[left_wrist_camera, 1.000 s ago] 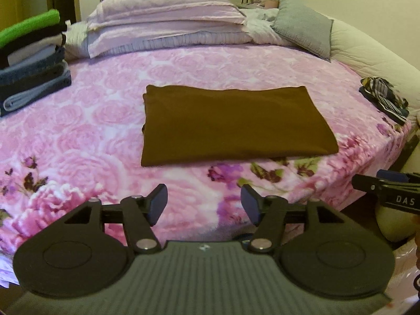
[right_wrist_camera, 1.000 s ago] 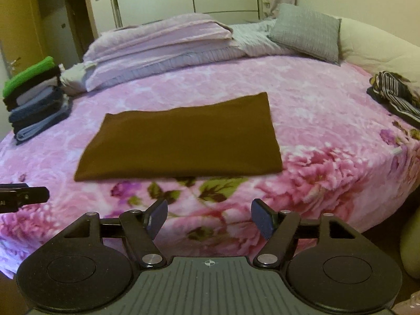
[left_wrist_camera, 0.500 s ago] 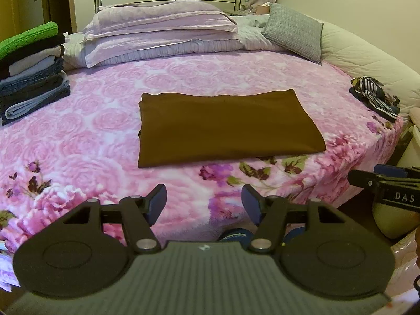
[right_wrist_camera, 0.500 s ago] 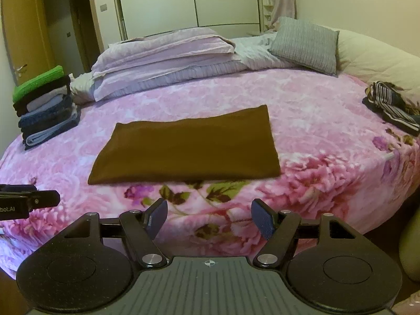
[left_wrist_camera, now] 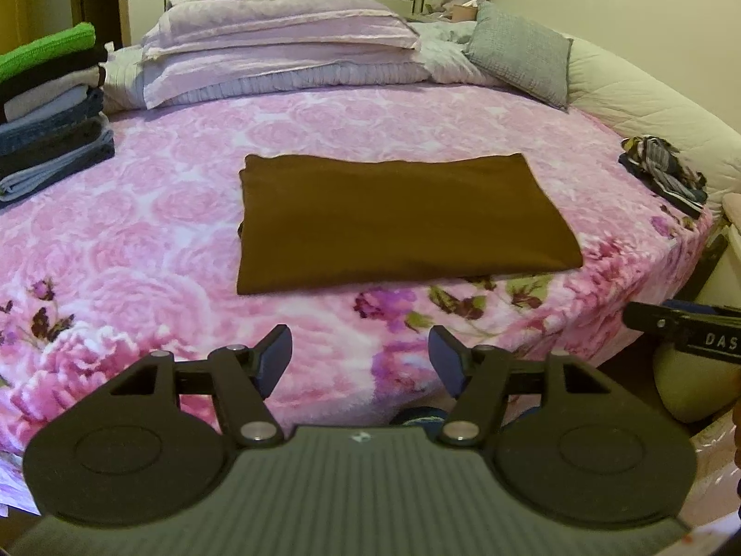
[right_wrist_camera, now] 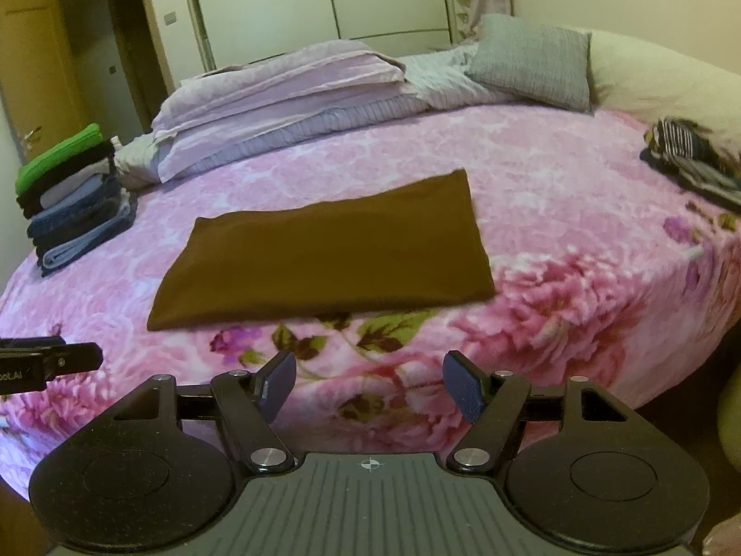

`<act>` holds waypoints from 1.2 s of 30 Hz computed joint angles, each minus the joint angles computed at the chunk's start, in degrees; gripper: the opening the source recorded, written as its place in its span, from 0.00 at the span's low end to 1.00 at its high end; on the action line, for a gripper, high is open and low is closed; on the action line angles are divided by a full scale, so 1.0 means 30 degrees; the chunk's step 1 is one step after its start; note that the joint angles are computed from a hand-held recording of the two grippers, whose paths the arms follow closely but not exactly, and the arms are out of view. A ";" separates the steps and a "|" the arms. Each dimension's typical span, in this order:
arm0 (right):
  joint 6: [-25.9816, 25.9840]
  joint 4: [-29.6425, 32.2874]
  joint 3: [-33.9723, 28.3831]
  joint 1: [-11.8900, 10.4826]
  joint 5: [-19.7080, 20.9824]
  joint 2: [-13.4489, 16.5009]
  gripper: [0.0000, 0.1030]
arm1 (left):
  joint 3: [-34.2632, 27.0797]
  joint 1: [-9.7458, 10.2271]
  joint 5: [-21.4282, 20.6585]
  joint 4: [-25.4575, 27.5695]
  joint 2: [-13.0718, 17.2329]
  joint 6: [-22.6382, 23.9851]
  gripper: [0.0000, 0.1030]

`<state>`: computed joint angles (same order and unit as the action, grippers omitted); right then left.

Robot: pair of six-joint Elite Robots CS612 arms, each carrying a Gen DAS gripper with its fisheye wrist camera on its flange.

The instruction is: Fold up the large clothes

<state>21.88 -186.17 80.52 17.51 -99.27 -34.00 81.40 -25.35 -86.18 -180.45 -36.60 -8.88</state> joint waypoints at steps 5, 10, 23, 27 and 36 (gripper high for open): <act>0.1405 0.0051 -0.0511 -0.0634 0.0969 0.0599 0.65 | -0.1413 0.0392 -0.0210 0.0518 0.0915 -0.0151 0.54; 0.3353 -0.0298 -0.1763 -0.1634 0.1602 0.1681 0.65 | -0.4077 0.0924 -0.0757 0.1558 0.2420 -0.0146 0.51; 0.3235 0.4133 -0.8984 -0.4219 0.7172 0.5701 0.65 | -1.1955 0.2691 -0.3003 0.6101 0.6690 -0.3039 0.50; 0.3265 0.4818 -1.0317 -0.4826 1.0382 0.6411 0.45 | -1.2311 0.3365 -0.4081 0.6367 0.7025 -0.4396 0.50; 0.3707 0.9072 -1.2606 -0.4587 0.9643 0.6824 0.10 | -1.2139 0.4479 -0.4617 0.6524 0.7099 -0.5689 0.50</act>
